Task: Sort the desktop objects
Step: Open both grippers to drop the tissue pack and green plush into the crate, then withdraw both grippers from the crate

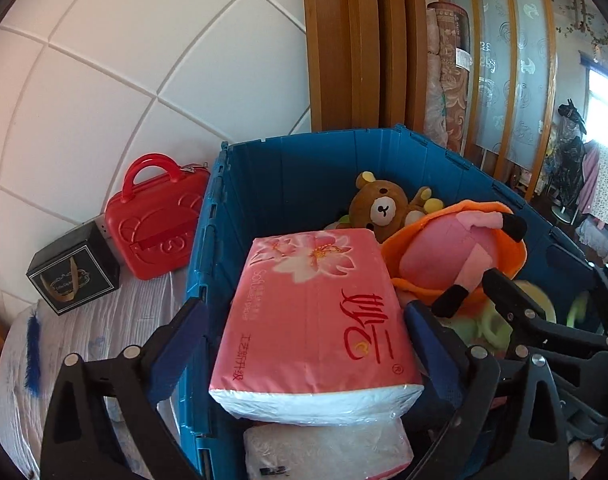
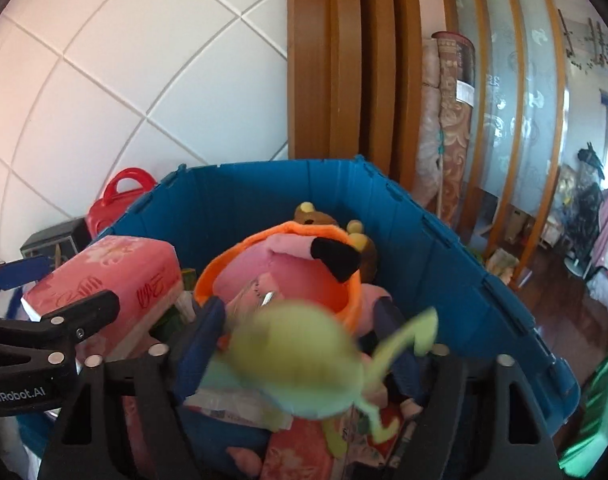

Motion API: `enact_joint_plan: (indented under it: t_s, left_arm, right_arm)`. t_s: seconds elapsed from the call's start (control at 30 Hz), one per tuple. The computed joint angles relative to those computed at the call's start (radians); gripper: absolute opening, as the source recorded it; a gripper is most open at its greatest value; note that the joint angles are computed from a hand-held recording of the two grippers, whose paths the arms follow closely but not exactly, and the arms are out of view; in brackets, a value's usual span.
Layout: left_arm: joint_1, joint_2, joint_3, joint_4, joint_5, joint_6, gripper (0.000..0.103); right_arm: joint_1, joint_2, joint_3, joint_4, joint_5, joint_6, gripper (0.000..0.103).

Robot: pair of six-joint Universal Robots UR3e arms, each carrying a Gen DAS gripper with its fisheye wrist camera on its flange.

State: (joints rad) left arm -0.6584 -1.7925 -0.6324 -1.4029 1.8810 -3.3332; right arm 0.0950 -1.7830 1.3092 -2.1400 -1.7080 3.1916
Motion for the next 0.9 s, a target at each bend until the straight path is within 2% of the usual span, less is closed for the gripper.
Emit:
enact_joint_plan:
  t_s: [0.07,0.1,0.17,0.33,0.5,0.57,0.67,0.7,0.8,0.9]
  left_arm:
    - [-0.001,0.031,-0.033,0.018,0.005,-0.011,0.100]
    - [0.003,0.051,-0.053,0.027,0.000,-0.012,0.101]
    - [0.004,0.094,-0.105,0.051,0.001,-0.015,0.101]
    - [0.021,0.255,-0.281,0.115,-0.032,0.004,0.101]
    - [0.024,0.439,-0.439,0.175,-0.046,-0.019,0.103]
    - [-0.017,0.453,-0.427,0.137,0.004,-0.017,0.103]
    - [-0.148,0.426,-0.401,0.069,0.184,-0.060,0.103]
    - [-0.173,0.427,-0.402,0.054,0.212,-0.077,0.103]
    - [-0.209,0.451,-0.402,0.008,0.203,-0.102,0.103]
    - [-0.285,0.451,-0.389,-0.035,0.271,-0.148,0.103]
  right_arm:
    - [0.018,-0.015,0.008,0.002,-0.030,0.002,0.100]
    - [0.008,-0.030,0.021,0.002,-0.014,0.003,0.103]
    - [0.007,-0.050,0.030,0.014,-0.004,0.008,0.103]
    - [0.054,-0.072,0.015,0.066,-0.060,0.040,0.103]
    - [0.177,-0.111,0.010,0.115,-0.176,0.088,0.103]
    - [0.249,-0.126,0.004,0.141,-0.241,0.120,0.103]
    - [0.353,-0.151,0.004,0.179,-0.332,0.180,0.103]
    - [0.384,-0.159,0.001,0.196,-0.354,0.201,0.103]
    - [0.501,-0.164,-0.016,0.250,-0.454,0.272,0.103]
    - [0.607,-0.163,-0.043,0.316,-0.533,0.350,0.103]
